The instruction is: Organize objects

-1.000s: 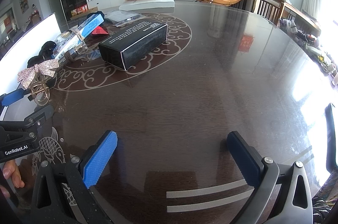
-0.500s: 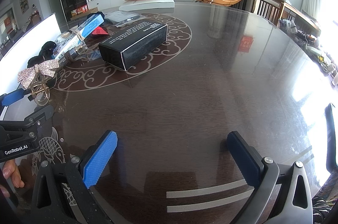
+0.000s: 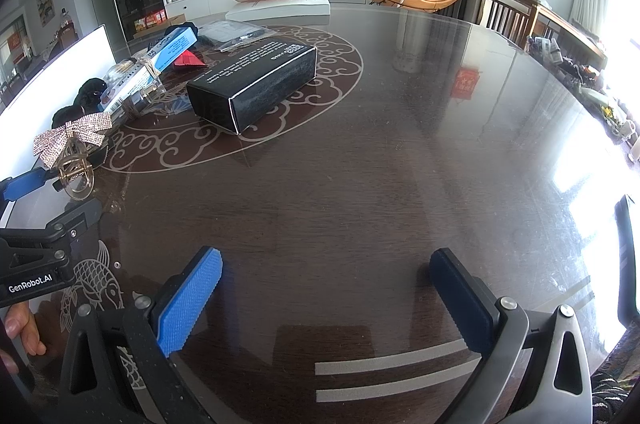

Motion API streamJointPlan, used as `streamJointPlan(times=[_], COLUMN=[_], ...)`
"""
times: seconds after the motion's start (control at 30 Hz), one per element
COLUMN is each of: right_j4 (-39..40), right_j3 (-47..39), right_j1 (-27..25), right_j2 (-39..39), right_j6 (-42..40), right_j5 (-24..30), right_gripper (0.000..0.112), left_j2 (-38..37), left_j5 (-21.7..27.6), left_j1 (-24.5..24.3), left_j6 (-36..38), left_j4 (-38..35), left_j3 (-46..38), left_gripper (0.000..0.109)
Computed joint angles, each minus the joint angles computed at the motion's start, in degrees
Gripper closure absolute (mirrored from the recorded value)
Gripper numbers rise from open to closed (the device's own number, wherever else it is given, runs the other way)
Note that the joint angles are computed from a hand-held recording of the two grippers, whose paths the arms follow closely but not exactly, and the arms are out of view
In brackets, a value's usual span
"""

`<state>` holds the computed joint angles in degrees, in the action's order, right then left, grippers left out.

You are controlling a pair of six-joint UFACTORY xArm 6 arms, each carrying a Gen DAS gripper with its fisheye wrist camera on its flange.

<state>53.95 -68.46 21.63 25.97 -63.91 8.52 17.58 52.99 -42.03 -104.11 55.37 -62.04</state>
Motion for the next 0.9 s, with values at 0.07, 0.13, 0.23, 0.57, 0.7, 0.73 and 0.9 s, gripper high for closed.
streamJointPlan(times=[0.07, 0.13, 0.23, 0.57, 0.7, 0.73, 0.9], right_j4=[0.41, 0.47, 0.44, 0.68, 0.77, 0.79, 0.94], right_j3=[0.26, 0.25, 0.2, 0.21, 0.22, 0.2, 0.21], right_j1=[-0.03, -0.02, 0.02, 0.05, 0.07, 0.08, 0.09], right_j2=[-0.19, -0.18, -0.14, -0.12, -0.12, -0.09, -0.1], right_j6=[-0.44, -0.5, -0.44, -0.65, -0.73, -0.73, -0.87], right_j5=[-0.01, -0.03, -0.06, -0.11, -0.14, -0.17, -0.16], right_gripper=[0.009, 0.009, 0.009, 0.009, 0.009, 0.009, 0.009], left_j2=[0.01, 0.01, 0.03, -0.89, -3.44, -4.52, -11.69], left_j5=[-0.01, -0.01, -0.01, -4.12, -6.67, -6.88, -8.93], left_j1=[0.0, 0.0, -0.03, 0.54, -0.19, -0.67, -0.87], left_j6=[0.01, 0.01, 0.02, 2.3, 5.32, 5.24, 0.85], left_j4=[0.0, 0.0, -0.03, -2.56, -5.34, -5.52, -5.3], left_j3=[-0.02, -0.02, -0.04, 1.27, 4.16, 5.33, 12.46], left_gripper=[0.006, 0.006, 0.006, 0.006, 0.006, 0.006, 0.006])
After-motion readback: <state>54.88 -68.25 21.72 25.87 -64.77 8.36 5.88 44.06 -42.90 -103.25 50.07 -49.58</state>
